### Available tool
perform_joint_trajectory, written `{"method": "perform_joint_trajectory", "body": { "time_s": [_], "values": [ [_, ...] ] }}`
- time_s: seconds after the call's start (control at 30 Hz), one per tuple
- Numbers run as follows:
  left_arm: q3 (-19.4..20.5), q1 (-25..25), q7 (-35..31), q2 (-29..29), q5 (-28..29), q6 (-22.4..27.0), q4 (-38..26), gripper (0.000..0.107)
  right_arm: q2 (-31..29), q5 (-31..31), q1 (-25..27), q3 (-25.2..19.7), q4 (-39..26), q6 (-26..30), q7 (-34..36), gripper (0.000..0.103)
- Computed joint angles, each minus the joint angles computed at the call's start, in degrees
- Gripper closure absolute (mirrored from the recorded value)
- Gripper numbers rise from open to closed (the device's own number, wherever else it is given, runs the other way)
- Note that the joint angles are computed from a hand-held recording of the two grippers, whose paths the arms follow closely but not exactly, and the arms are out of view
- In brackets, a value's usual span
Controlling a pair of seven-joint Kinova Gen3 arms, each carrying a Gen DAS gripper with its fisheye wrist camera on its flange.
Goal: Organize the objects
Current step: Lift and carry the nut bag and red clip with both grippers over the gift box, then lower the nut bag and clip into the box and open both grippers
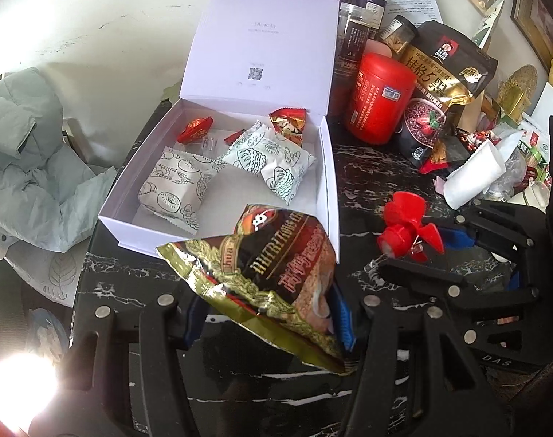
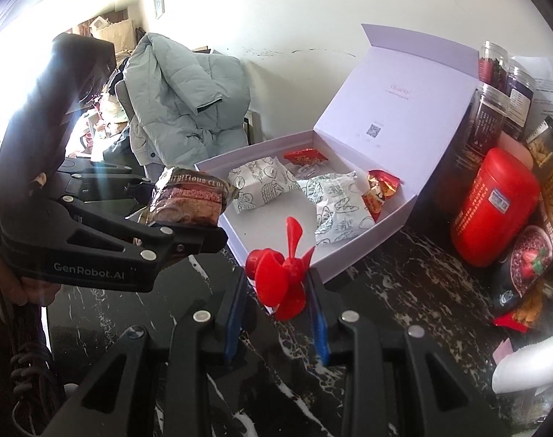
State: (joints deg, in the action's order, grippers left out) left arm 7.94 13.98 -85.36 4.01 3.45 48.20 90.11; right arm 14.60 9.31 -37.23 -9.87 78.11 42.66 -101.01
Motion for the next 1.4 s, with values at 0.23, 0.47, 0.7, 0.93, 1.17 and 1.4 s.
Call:
{"method": "perform_joint_trajectory", "body": {
  "time_s": [0.23,0.47,0.7,0.93,1.17,1.4],
  "values": [
    [-0.4,-1.4,-2.7,4.2,1.6,0.6,-4.1,0.054,3.8,-2.4,1.7,0.3,-5.0,0.4,3.7,0.071],
    [-0.9,-1.9,-4.2,7.0,1.6,0.0,-7.1,0.054,7.5,-4.2,2.4,0.9,-10.5,1.9,7.0,0.071],
    [-1.3,-2.6,-5.4,9.6,1.5,-0.9,-10.0,0.054,10.9,-5.6,3.1,1.6,-16.5,4.0,9.7,0.071],
    [-2.2,-2.8,-4.5,13.1,0.5,-0.3,-13.9,0.053,15.9,-7.9,3.9,2.4,-24.8,7.5,11.9,0.071],
    [-2.3,-3.8,-4.8,16.6,0.2,0.8,-17.7,0.053,21.2,-9.8,4.4,3.0,-33.3,10.7,13.2,0.071],
    [-2.2,-4.3,-7.0,20.9,1.3,2.7,-22.6,0.053,25.4,-11.1,5.0,3.8,-39.5,12.5,14.2,0.071]
  ]
}}
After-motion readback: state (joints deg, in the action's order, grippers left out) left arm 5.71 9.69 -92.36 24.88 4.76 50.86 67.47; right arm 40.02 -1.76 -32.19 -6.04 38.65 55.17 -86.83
